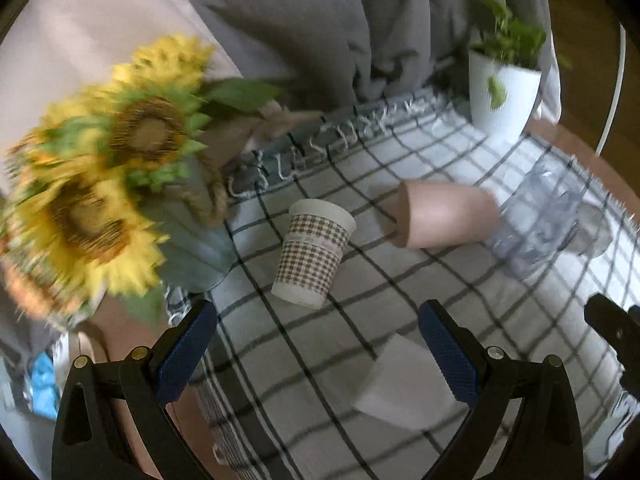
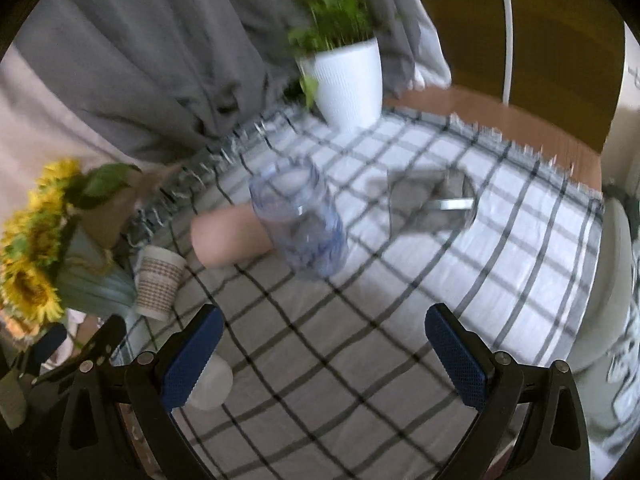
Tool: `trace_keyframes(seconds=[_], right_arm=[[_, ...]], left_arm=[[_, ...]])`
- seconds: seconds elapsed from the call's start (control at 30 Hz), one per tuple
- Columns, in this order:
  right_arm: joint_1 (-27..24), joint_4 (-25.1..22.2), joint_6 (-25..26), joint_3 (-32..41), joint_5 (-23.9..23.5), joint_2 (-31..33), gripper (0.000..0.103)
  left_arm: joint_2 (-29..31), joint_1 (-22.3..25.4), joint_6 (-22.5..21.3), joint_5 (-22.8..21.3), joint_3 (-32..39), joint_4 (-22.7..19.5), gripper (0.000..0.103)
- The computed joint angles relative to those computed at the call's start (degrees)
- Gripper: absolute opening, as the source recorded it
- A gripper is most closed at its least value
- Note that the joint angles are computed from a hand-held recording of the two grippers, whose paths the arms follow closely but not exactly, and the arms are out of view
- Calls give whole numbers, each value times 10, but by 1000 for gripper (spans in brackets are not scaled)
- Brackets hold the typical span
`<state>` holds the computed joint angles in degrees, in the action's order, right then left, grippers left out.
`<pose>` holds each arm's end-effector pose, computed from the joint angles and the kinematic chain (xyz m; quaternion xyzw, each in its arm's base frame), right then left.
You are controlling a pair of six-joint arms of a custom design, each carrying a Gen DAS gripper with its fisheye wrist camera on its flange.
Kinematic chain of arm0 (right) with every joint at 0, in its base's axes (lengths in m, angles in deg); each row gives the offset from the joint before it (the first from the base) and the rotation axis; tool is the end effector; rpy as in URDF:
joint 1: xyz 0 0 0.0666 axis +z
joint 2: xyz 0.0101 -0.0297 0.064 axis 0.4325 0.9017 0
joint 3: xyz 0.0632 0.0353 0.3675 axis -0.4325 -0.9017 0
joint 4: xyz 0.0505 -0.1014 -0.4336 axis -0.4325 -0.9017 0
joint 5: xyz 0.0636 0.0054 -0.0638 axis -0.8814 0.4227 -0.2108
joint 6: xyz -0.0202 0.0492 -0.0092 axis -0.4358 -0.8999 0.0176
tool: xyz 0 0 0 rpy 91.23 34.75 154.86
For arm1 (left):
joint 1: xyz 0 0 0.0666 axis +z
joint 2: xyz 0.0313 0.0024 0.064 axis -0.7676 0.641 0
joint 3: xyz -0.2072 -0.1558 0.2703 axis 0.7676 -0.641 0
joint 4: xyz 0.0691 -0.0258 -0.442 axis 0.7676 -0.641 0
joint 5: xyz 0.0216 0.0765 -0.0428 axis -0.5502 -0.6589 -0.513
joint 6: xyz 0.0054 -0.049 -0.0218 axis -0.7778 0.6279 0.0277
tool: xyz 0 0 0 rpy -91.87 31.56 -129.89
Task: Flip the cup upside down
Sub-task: 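Move the left tool toward the houndstooth paper cup and close around it, then lift the houndstooth cup upright with the left tool and carry it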
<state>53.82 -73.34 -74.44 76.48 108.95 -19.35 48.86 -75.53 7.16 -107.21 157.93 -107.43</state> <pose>0.3786 0.1886 0.5356 0.2433 0.9096 0.0618 0.3312 0.4807 -0.2158 0.5753 0.1100 0.9415 0.0772 0.3090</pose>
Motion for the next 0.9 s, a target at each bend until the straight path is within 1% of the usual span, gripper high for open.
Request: trace_keyframes(seconds=[0.07, 0.13, 0.23, 0.33, 0.47, 0.5, 0.6, 0.67, 0.73, 0.8, 0.87, 0.9], right_arm=[[-3, -13, -24, 11, -20, 22, 102], [-4, -22, -44, 20, -32, 39, 102], [-2, -38, -72, 35, -35, 66, 102], [-4, -46, -92, 49, -43, 85, 102], [-3, -50, -117, 67, -41, 105, 102], [-4, -51, -120, 71, -41, 109, 102], [-4, -54, -126, 82, -38, 120, 102], [-4, -56, -131, 89, -36, 126, 102], [-4, -57, -135, 94, -36, 132, 102], [-4, -58, -140, 96, -35, 134, 102], [-6, -60, -144, 96, -36, 134, 102], [-6, -61, -144, 96, -37, 135, 102]], left_arm=[[29, 9, -19, 7, 23, -14, 103], [59, 14, -40, 4, 45, -28, 102], [91, 16, -68, -10, 61, -30, 101], [122, 26, -84, -2, 85, -41, 100], [155, 32, -101, 1, 110, -59, 97], [160, 32, -107, 1, 114, -61, 93], [175, 35, -119, -5, 125, -64, 88], [182, 38, -119, -9, 132, -67, 85], [188, 42, -117, 0, 137, -72, 79], [192, 44, -117, 4, 141, -74, 69], [194, 45, -118, 14, 141, -75, 62], [193, 45, -121, 15, 138, -71, 62]])
